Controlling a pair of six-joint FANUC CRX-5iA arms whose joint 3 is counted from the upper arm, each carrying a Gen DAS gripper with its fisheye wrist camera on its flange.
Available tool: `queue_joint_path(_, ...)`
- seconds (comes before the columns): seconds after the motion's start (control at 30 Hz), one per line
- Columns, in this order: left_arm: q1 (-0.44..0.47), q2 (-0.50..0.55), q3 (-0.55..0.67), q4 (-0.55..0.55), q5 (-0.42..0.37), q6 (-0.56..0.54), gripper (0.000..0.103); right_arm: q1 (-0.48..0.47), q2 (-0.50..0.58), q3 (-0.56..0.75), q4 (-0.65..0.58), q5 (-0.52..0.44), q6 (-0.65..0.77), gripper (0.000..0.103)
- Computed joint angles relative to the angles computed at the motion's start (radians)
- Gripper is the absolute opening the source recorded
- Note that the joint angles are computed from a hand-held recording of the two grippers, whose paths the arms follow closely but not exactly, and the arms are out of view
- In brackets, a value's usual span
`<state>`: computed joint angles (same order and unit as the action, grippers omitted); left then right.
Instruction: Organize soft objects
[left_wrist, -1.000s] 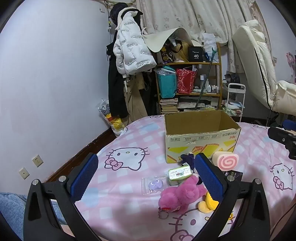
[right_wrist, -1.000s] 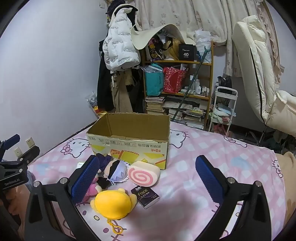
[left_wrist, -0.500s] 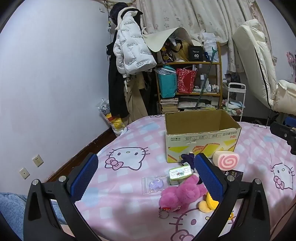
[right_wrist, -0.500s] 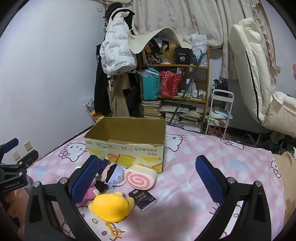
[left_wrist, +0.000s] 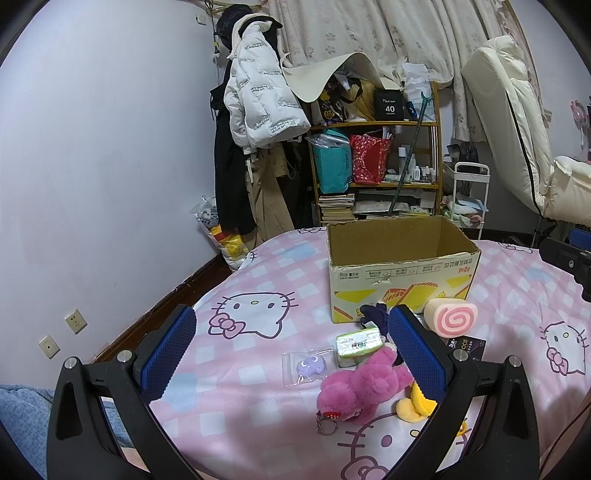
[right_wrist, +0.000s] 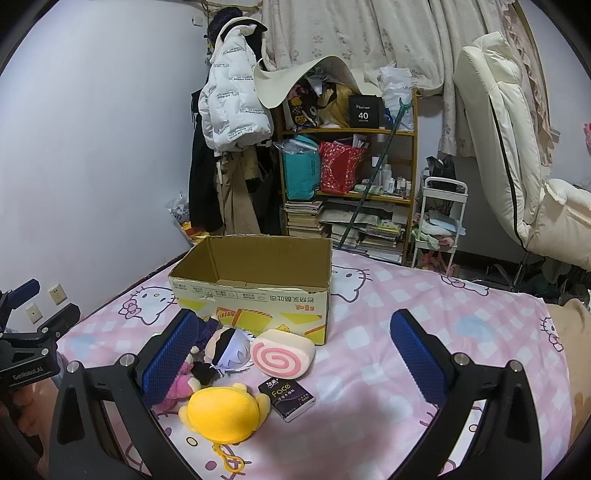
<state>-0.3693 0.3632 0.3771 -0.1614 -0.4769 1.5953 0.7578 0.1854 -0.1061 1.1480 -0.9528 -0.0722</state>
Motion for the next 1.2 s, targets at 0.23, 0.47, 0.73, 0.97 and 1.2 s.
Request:
queue_joint_path(0.23,-0.003,0.001,-0.014,-0.008,0.012,0.007,0.102,-0.001,-0.001,-0.003,0.003,0.002,-0.004,0.103)
queue_joint_path(0.47,-0.004,0.001,-0.013,-0.009,0.01,0.008,0.102,-0.002,-0.003,-0.004,0.003,0.003,-0.004,0.103)
queue_joint_path(0.73,-0.017,0.002,-0.023,-0.039,0.016,0.038,0.102,-0.001,-0.003,-0.004,0.003,0.004,-0.006,0.103)
queue_joint_path(0.97,-0.016,0.015,-0.016,-0.041,0.019,0.04,0.102,-0.001,-0.004,-0.006,0.005,0.004,-0.009,0.103)
queue_joint_path(1.2,-0.021,0.017,-0.01,-0.049,0.012,0.045,0.102,-0.001,-0.005,-0.006,0.007,0.002,-0.01,0.103)
